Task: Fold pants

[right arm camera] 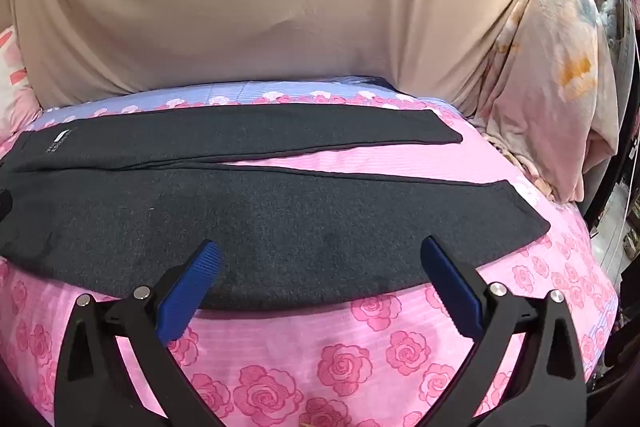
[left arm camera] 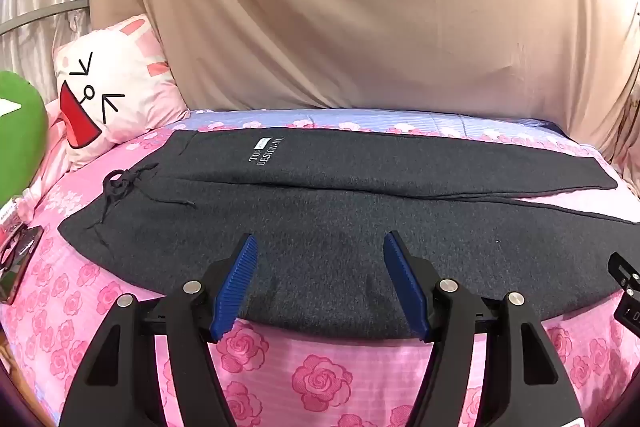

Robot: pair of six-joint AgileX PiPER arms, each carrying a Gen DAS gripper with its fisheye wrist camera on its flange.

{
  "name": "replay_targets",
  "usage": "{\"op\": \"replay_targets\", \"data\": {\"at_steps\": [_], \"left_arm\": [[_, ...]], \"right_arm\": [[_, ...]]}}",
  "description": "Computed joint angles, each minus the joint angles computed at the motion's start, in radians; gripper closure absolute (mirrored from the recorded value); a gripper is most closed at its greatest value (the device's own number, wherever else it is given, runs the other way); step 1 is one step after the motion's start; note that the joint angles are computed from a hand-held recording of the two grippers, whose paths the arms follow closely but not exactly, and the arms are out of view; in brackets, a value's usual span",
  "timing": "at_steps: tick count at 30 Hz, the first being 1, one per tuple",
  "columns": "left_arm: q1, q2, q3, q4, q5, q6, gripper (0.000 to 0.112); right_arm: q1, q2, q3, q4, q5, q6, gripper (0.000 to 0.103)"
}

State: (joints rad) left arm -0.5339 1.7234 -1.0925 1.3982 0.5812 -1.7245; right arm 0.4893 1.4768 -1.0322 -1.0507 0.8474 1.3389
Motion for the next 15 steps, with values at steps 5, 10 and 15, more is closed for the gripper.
{"op": "replay_targets", "data": {"at_steps": [5,10,15], "left_arm": [[0.009,0.002,0.013,0.037,-0.015,-0.031,0.049],[0.001,0.006,0.007,0.039,-0.002,-0.027,0.049],[0.001,0.006,0.008,0.042,-0.001,-0.033,0.049]], "right_arm": [[0.007,0.008,-0.002,-0.007,0.013,0.001,0.005],[0.021,0.003,0.006,-0.017,0.028,0.014,0.005],[0.012,-0.002,0.012,-0.018,0.024,0.012,0.005]]}}
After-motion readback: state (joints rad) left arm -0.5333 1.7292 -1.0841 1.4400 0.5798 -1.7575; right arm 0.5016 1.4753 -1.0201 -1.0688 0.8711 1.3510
